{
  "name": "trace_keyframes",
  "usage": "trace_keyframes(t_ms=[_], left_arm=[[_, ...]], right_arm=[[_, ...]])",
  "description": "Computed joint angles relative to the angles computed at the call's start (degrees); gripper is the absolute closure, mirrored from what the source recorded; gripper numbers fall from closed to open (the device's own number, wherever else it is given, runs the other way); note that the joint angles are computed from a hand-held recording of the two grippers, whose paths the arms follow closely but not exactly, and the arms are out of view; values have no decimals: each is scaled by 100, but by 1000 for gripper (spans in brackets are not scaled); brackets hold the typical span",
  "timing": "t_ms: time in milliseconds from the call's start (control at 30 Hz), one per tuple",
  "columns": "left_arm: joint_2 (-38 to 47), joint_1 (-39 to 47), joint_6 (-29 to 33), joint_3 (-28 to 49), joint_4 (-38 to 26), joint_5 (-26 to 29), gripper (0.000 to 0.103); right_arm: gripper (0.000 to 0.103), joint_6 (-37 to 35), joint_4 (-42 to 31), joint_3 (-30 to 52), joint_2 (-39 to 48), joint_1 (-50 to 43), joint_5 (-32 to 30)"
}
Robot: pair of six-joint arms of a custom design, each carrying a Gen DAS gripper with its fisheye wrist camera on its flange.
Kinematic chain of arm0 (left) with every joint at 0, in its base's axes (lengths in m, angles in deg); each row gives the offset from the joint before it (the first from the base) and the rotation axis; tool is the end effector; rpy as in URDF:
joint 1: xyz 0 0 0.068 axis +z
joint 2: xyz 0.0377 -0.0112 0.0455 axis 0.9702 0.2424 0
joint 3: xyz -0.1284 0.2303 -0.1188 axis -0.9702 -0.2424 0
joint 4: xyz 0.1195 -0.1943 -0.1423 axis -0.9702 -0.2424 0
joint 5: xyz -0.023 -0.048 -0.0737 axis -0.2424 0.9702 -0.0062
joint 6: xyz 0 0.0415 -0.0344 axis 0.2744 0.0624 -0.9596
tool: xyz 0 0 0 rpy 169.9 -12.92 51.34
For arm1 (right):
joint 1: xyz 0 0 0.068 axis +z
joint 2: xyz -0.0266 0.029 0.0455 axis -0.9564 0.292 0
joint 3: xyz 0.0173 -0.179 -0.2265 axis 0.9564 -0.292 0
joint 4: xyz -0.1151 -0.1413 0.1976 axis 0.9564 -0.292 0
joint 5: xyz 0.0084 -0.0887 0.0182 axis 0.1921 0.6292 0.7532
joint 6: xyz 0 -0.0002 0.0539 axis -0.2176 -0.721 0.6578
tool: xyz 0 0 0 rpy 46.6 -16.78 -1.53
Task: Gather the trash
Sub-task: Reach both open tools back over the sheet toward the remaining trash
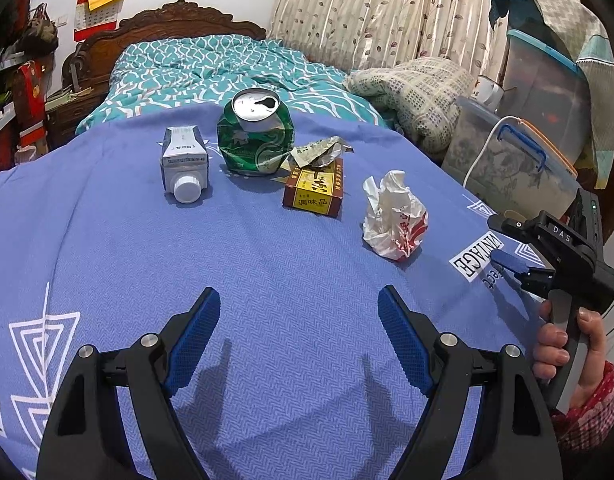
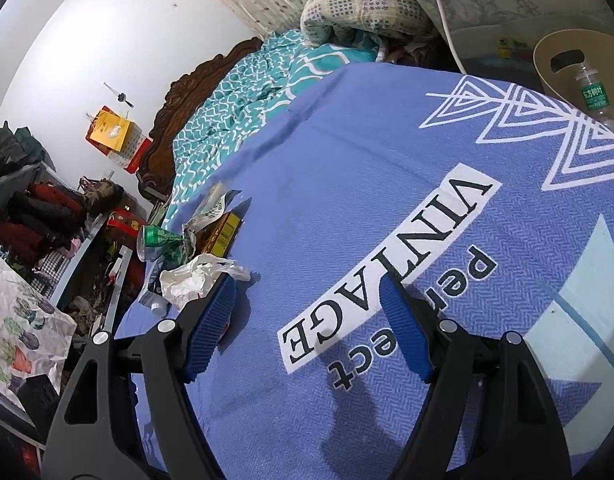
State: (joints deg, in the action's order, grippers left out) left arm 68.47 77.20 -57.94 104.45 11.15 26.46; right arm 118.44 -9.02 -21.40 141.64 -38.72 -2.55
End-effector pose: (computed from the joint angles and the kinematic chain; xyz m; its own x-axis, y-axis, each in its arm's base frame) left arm 0.1561 -0.0029 0.2457 -0.6816 -0.0843 -0.7269 0.0603 0.9835 -0.1705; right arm 0.2639 0.1818 0.1945 -0.7448 0.4331 -0.5076 -0.0199 0.7460 0.6657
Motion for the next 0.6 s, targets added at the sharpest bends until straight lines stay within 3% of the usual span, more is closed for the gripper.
trace_keyframes(t_ms=[200, 367, 600], left_arm=[[110, 45, 111, 28, -6, 163, 25], [413, 61, 1, 236, -48, 613, 16], [1381, -900, -383, 826, 402, 294, 9]], right_arm=[[29, -46, 38, -1, -6, 10, -34], [29, -52, 129, -28, 7, -23, -132], [29, -42, 378, -168, -66, -111, -304]])
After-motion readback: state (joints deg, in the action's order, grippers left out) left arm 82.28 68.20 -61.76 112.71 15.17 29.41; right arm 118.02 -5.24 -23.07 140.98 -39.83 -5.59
